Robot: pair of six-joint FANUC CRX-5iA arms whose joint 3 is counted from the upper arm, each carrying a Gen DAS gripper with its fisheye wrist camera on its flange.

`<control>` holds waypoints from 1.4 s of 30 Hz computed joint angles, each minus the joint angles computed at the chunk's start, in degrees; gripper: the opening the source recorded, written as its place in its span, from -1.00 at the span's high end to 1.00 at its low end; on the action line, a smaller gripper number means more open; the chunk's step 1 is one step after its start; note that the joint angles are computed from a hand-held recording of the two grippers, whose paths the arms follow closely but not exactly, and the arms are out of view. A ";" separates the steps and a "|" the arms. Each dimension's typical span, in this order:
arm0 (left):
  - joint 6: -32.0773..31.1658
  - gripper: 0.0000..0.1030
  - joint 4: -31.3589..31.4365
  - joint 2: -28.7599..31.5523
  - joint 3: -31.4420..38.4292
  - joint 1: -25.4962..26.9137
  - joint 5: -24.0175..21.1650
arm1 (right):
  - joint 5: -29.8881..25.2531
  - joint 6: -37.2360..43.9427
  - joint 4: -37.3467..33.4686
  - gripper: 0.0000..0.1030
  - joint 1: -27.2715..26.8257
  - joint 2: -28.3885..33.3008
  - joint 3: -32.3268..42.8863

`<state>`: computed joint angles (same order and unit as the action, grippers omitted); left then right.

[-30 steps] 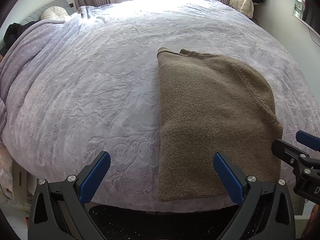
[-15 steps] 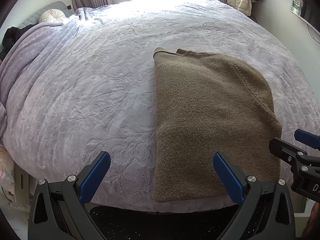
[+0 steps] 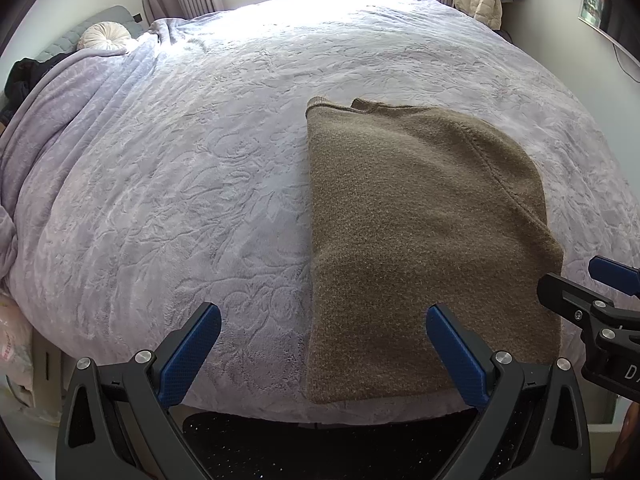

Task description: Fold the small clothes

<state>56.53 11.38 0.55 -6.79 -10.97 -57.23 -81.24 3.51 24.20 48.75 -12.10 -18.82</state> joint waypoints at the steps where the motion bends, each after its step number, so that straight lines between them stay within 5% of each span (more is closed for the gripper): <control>1: -0.02 -1.00 0.01 0.03 0.05 0.01 -0.07 | 0.00 0.00 0.00 -0.65 0.00 0.00 0.00; 42: 0.59 -1.00 -0.34 0.08 0.08 0.16 0.35 | -0.12 -0.49 0.04 -0.65 0.19 -0.28 -0.23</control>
